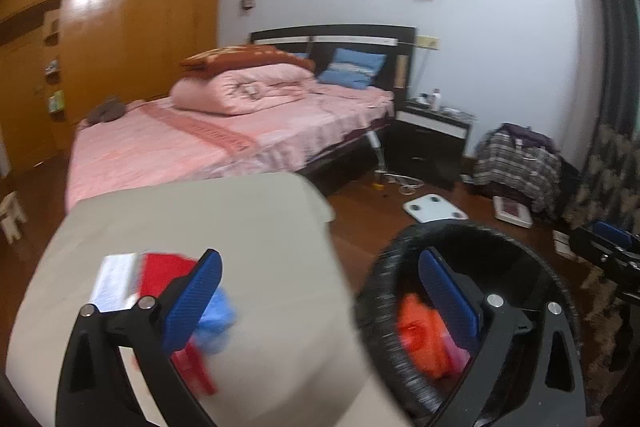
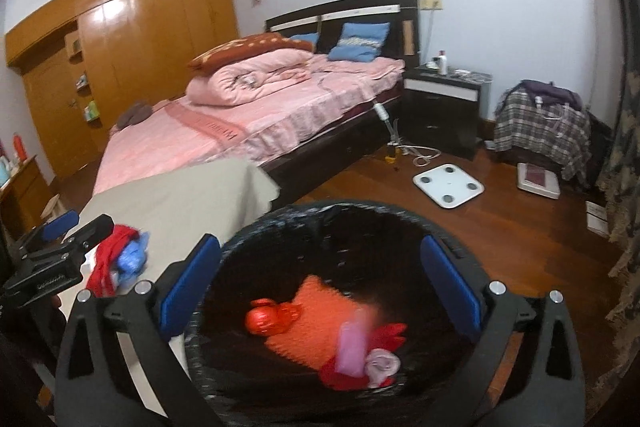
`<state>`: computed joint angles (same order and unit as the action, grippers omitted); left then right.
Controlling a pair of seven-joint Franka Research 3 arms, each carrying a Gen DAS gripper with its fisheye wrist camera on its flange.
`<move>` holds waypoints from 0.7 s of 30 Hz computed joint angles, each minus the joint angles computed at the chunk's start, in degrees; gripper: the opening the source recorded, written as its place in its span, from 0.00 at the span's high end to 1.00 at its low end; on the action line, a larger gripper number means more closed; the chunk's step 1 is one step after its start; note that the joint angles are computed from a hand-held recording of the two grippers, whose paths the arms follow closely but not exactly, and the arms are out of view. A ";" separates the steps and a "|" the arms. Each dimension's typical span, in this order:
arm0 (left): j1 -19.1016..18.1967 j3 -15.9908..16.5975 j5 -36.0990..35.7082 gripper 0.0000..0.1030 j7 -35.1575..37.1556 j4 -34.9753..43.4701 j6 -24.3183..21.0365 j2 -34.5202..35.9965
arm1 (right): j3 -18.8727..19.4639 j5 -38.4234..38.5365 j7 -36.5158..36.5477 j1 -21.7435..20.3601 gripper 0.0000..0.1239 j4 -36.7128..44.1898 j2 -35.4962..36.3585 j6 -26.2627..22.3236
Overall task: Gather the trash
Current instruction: 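Move both tools back over the remaining items on the table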
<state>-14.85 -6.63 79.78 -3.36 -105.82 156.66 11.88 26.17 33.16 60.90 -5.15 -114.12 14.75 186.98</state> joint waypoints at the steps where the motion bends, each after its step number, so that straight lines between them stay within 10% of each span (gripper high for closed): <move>1: 0.10 0.28 0.29 0.06 -0.75 -1.65 -0.87 -1.28 | 0.21 -0.32 -0.12 0.43 0.21 0.34 0.32 -0.31; 21: 11.44 -0.91 2.10 0.06 -7.15 -19.33 -6.42 -13.81 | -11.01 -6.65 3.26 21.34 0.21 18.22 12.59 -8.17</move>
<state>-3.41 -7.54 81.88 -10.50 -125.16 150.25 -1.93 15.17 26.51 64.16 16.18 -95.90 27.34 178.81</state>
